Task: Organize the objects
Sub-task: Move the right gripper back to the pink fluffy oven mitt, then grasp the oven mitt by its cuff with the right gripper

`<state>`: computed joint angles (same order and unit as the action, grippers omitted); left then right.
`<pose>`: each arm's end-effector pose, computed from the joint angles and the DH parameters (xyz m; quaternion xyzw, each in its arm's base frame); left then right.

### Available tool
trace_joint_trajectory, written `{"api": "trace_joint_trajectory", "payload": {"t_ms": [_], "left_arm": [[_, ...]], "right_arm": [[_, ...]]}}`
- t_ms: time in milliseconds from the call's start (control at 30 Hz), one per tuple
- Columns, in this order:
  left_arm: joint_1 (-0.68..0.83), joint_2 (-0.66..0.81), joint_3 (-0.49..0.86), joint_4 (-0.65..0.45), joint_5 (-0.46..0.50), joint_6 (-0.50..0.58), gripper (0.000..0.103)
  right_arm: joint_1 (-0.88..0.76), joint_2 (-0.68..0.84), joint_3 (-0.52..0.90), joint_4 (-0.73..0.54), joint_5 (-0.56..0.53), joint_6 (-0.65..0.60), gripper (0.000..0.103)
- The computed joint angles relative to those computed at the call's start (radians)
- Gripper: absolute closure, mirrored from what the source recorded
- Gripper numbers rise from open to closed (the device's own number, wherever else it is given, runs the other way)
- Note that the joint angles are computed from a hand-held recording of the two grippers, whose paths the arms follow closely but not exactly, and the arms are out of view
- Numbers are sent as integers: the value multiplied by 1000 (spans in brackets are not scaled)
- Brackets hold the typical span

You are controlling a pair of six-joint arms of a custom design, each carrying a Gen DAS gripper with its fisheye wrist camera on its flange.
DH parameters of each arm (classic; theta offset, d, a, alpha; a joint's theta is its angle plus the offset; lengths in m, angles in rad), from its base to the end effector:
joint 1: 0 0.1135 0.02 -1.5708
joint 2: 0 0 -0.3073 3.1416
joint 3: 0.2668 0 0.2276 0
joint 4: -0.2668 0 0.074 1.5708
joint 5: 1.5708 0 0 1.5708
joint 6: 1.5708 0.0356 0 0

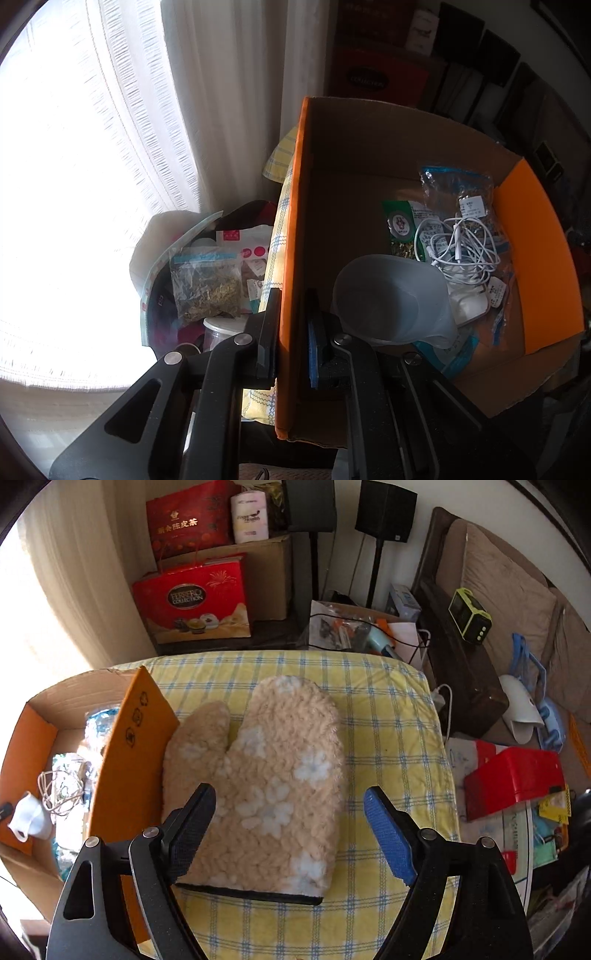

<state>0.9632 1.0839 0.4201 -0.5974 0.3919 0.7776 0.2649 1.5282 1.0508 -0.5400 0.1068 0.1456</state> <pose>0.0789 0.0897 0.1953 -0.0599 0.9677 -0.0084 0.2446 0.2780 0.0715 0.2799 -0.0427 0.9598 0.0053 0.2775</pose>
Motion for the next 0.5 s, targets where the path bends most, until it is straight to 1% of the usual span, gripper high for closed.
{"api": "trace_joint_trajectory", "payload": {"t_ms": [167,233,400,433,500], "left_arm": [[39,8,10,-17,9,42,93],[48,8,13,-22,11,51,93],[91,22,22,-34,19,98,93],[49,-5,22,-42,7,54,93],[43,-17,18,-45,3,48,93]], "right_arm": [[-52,63,-62,75,11,-7,20],[-74,81,-79,98,-1,-6,22],[-106,103,-96,127,-31,-7,22],[-110,106,-99,132,-38,-9,22],[-114,109,-107,142,-44,-8,24]]}}
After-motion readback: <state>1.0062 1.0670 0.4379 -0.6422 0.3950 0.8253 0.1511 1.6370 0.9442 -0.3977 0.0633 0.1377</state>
